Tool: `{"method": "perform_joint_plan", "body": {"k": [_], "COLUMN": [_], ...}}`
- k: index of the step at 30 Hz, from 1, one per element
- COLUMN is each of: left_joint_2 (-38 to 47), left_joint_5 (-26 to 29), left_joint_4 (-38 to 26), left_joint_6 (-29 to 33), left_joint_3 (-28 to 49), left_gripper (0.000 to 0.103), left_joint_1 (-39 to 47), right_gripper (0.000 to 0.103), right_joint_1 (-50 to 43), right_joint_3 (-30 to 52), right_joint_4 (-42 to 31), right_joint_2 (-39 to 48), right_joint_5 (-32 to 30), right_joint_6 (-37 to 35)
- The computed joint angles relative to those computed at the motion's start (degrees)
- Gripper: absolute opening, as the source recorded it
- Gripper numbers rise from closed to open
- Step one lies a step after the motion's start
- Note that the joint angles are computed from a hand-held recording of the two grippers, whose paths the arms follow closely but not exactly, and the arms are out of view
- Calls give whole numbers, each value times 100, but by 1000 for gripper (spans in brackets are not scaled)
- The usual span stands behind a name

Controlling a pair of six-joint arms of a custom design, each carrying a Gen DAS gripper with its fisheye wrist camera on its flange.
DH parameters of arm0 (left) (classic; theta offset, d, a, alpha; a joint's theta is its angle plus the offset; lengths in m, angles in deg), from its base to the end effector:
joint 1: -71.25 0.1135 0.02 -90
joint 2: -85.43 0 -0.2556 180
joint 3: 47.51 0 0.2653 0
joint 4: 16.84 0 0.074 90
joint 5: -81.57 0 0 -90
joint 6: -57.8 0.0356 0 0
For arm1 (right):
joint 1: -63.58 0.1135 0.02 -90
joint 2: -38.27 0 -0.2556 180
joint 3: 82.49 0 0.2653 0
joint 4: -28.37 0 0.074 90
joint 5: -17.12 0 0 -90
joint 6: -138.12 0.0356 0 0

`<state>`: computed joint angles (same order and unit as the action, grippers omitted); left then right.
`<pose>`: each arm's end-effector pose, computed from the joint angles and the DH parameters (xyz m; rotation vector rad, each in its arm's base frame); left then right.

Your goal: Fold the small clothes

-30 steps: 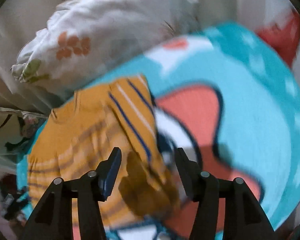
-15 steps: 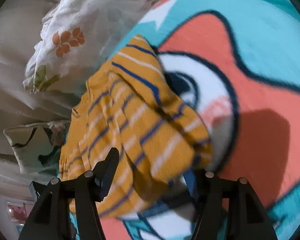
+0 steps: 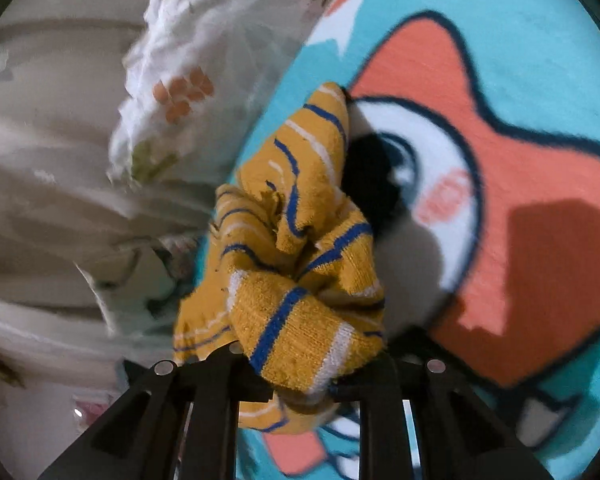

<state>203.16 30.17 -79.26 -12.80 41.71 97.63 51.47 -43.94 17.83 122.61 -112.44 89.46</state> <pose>0.3417 0.1447 0.1113 -0.1756 2.7499 -0.8977 0.2355 -0.0273 0.0933 0.8962 2.3952 1.0788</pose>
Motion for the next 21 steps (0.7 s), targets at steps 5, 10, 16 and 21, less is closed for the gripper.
{"method": "perform_joint_plan", "body": {"k": [5, 10, 16, 21], "left_joint_2": [-330, -2297, -4511, -5619], "left_joint_5": [-269, -486, -923, -952], "left_joint_4": [697, 1075, 999, 318], "left_joint_6": [-457, -53, 342, 871], "left_joint_3": [-593, -1937, -3109, -3466], "left_gripper": [43, 64, 69, 74], "left_joint_1": [59, 502, 956, 1720], "right_gripper": [35, 41, 43, 42], "right_joint_1": [-182, -126, 886, 1139], "right_joint_3": [126, 202, 869, 1713], "right_joint_4": [-1156, -2400, -1804, -1064], "right_joint_2": [-335, -2154, -1344, 1065], "right_joint_5": [456, 1339, 1171, 1553], "right_joint_6": [-1110, -1820, -2101, -2432]}}
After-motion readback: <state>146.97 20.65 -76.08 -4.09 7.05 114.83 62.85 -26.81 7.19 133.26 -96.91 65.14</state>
